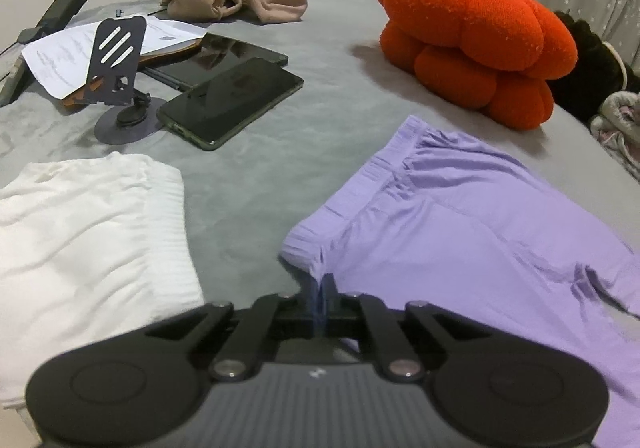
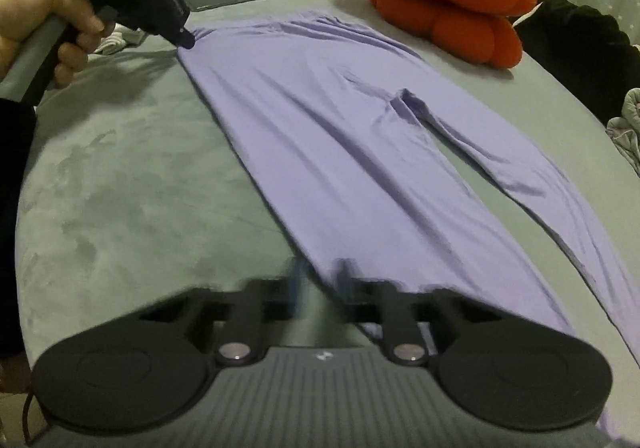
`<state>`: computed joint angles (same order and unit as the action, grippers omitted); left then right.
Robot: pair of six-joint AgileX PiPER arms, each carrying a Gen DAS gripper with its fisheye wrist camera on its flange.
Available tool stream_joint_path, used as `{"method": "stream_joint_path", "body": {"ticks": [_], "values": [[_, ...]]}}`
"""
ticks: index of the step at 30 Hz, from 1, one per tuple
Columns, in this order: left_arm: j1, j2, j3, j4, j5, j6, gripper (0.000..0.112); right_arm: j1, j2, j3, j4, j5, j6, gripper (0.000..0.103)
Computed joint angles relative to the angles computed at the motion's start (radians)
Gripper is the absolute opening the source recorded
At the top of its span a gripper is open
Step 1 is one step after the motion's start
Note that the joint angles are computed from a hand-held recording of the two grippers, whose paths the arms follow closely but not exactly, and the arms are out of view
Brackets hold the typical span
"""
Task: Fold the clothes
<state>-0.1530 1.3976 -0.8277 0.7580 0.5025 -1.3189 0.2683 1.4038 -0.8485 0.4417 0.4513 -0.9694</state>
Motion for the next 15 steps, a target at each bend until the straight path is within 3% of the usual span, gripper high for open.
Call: {"method": "stream_joint_path", "body": {"ticks": [2,5,11,15], "values": [[0.006,-0.012,0.007,0.006,-0.009,-0.006,0.002,0.018,-0.014,0.006,-0.064,-0.015,0.036,0.0],[0.018,-0.022,0.013,-0.011,-0.024,0.001,0.002,-0.019,-0.046,0.004,0.01,0.031,-0.05,0.0],[0.002,-0.03,0.015,0.016,-0.007,-0.021,0.002,-0.096,-0.043,-0.03,0.125,0.189,-0.19,0.0],[-0.024,-0.012,0.002,0.038,0.029,-0.016,0.002,-0.039,-0.022,-0.016,0.024,0.091,-0.074,0.0]]}}
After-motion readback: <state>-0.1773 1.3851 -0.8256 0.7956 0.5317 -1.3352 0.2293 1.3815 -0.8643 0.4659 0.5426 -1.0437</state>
